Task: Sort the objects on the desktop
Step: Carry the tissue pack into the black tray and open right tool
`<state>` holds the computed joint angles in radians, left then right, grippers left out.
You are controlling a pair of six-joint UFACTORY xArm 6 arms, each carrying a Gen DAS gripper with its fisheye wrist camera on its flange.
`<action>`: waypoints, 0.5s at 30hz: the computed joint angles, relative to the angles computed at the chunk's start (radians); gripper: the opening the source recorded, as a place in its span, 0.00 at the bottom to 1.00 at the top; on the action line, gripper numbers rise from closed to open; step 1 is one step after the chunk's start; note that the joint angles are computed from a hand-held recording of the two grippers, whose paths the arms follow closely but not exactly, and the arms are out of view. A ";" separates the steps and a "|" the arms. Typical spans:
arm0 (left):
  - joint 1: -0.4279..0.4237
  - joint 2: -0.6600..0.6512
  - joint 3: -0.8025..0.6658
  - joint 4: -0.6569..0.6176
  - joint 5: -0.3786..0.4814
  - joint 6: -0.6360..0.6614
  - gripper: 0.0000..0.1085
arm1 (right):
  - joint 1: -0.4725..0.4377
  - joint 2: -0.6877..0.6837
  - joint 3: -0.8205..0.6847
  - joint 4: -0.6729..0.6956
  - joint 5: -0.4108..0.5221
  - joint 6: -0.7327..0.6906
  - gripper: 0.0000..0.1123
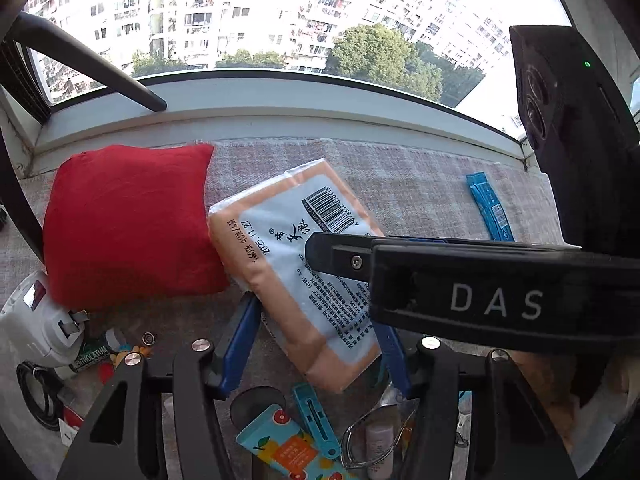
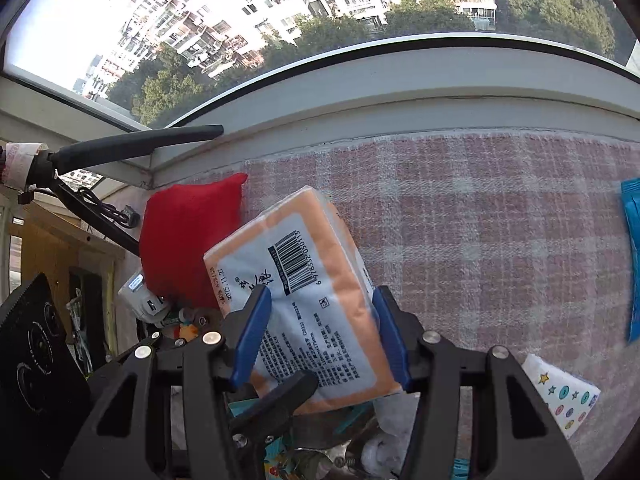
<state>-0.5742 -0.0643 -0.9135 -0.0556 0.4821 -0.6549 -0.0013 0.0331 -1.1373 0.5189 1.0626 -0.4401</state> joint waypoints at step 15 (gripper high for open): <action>-0.077 -0.466 0.218 0.271 0.198 -0.244 0.48 | 0.142 -0.423 0.239 -0.026 0.041 0.138 0.44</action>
